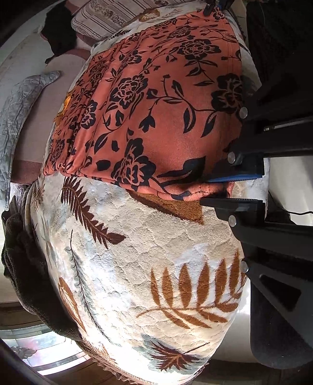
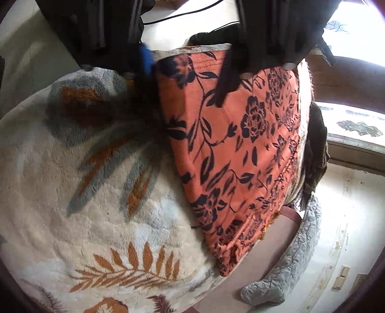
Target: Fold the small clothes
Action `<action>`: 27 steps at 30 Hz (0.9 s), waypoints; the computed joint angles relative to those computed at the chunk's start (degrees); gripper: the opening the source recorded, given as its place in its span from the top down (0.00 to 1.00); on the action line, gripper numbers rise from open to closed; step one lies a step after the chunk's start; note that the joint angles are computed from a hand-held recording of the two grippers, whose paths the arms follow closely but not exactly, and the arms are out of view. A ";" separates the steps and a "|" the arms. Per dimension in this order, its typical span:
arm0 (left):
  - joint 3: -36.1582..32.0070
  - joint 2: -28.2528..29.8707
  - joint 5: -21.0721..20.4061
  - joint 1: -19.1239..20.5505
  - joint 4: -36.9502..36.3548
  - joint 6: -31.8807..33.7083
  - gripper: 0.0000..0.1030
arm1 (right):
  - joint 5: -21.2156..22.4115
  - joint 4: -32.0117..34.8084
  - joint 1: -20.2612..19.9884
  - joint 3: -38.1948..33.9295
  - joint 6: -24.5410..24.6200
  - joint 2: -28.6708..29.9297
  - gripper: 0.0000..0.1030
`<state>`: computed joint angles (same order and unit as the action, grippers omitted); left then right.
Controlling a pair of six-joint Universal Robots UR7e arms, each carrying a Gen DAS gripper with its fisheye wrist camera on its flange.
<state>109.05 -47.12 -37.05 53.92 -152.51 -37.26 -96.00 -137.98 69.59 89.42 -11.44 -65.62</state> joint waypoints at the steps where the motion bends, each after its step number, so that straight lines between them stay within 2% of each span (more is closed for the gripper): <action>1: -0.19 0.20 0.49 -0.13 0.54 -0.21 0.88 | -0.70 0.25 0.15 -0.11 -0.29 0.17 0.74; 4: -0.20 0.31 0.93 -0.29 0.85 -0.75 0.89 | -2.09 -0.19 0.66 0.17 -0.92 0.27 0.75; 9: 0.23 0.03 0.59 -0.36 0.13 -0.36 0.90 | -1.85 -0.07 0.38 0.27 -0.56 0.16 0.74; 15: 0.58 -0.06 0.53 -0.51 -0.34 -0.32 0.90 | 0.51 0.86 -0.59 -0.08 0.85 0.14 0.73; 20: 0.55 -0.04 0.64 -0.59 -0.13 -0.23 0.90 | 0.69 2.23 -0.64 -0.56 0.75 0.26 0.73; 23: 0.47 -0.08 0.60 -0.61 0.05 -0.14 0.90 | 0.06 1.64 -0.35 -0.15 0.19 0.18 0.76; 25: 0.41 -0.08 0.62 -0.64 0.20 -0.14 0.90 | 0.37 1.98 -0.33 -0.27 -0.04 0.22 0.88; 27: 0.45 -0.20 0.62 -0.71 0.09 -0.01 0.91 | 1.40 2.08 -0.43 -0.14 -0.33 0.00 0.89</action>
<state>109.50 -47.32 -36.43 53.21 -152.42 -37.26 -94.60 -135.90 69.16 89.27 -11.77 -65.63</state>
